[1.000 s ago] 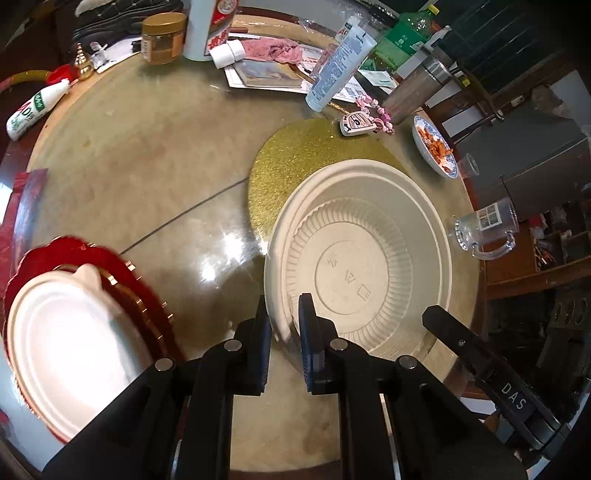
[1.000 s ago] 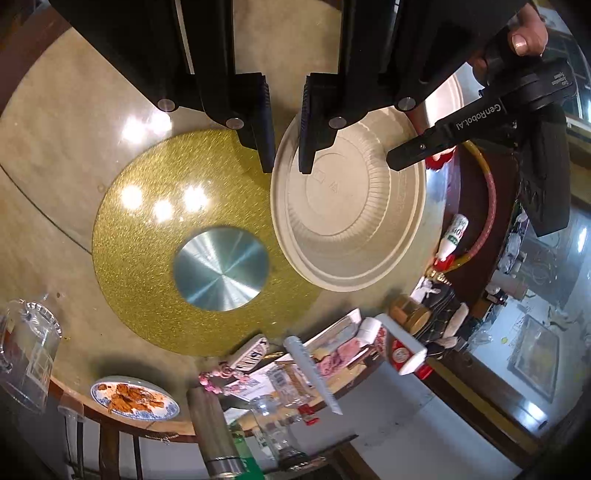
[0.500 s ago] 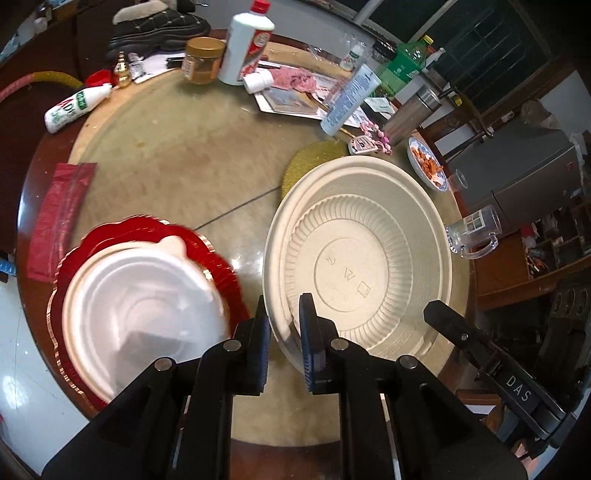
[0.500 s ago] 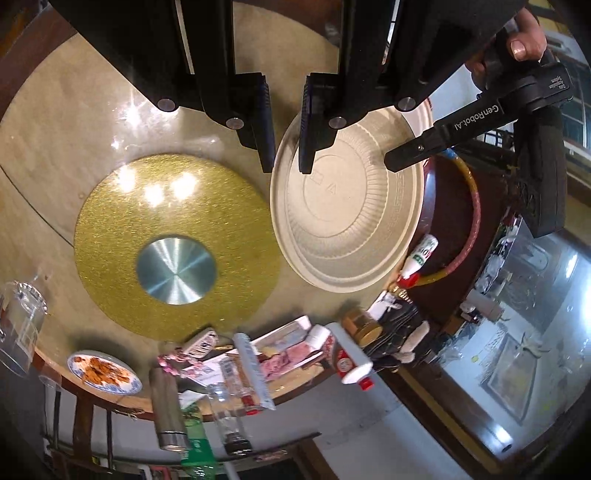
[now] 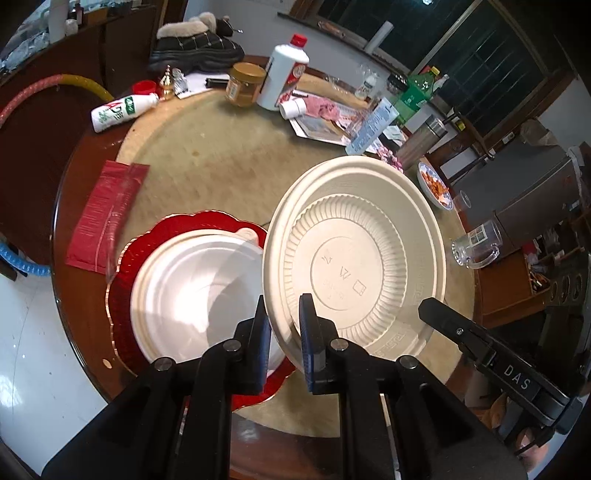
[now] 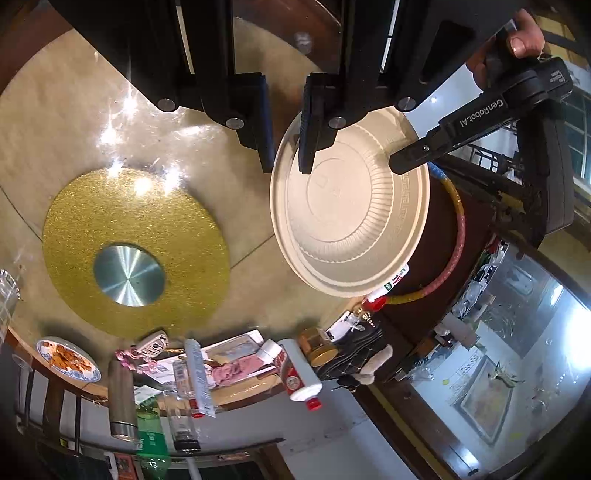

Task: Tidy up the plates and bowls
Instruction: 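Lift the beige bowl with both grippers and carry it over the stack, then lower the beige bowl onto the small white bowl and open both grippers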

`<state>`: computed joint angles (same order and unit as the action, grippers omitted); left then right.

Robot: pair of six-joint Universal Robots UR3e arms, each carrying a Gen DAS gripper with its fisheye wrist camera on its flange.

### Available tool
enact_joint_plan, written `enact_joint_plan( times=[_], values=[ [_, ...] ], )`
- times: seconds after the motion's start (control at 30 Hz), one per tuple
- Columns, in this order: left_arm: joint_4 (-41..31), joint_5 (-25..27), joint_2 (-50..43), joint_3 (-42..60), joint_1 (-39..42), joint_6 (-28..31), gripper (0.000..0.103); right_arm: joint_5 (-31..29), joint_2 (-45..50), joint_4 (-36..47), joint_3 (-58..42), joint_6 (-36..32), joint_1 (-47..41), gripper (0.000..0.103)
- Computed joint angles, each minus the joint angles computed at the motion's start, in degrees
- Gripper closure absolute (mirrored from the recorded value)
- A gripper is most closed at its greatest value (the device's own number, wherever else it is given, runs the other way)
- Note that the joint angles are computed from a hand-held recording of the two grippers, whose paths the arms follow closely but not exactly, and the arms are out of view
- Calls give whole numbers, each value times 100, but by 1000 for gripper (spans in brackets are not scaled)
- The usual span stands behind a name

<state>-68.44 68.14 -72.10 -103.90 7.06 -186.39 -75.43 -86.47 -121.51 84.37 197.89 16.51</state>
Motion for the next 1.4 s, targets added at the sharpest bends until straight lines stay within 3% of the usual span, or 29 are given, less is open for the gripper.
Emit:
enact_joint_plan(
  times=[0.5,1.4],
  values=[
    [-1000,-527,989,-613,1362,978,91,-104,769,28,-717,94,677,90],
    [-2053,-780,2002,-1156,2453,2035,90,-199,1129,-53,-827,141,1096,90]
  ],
)
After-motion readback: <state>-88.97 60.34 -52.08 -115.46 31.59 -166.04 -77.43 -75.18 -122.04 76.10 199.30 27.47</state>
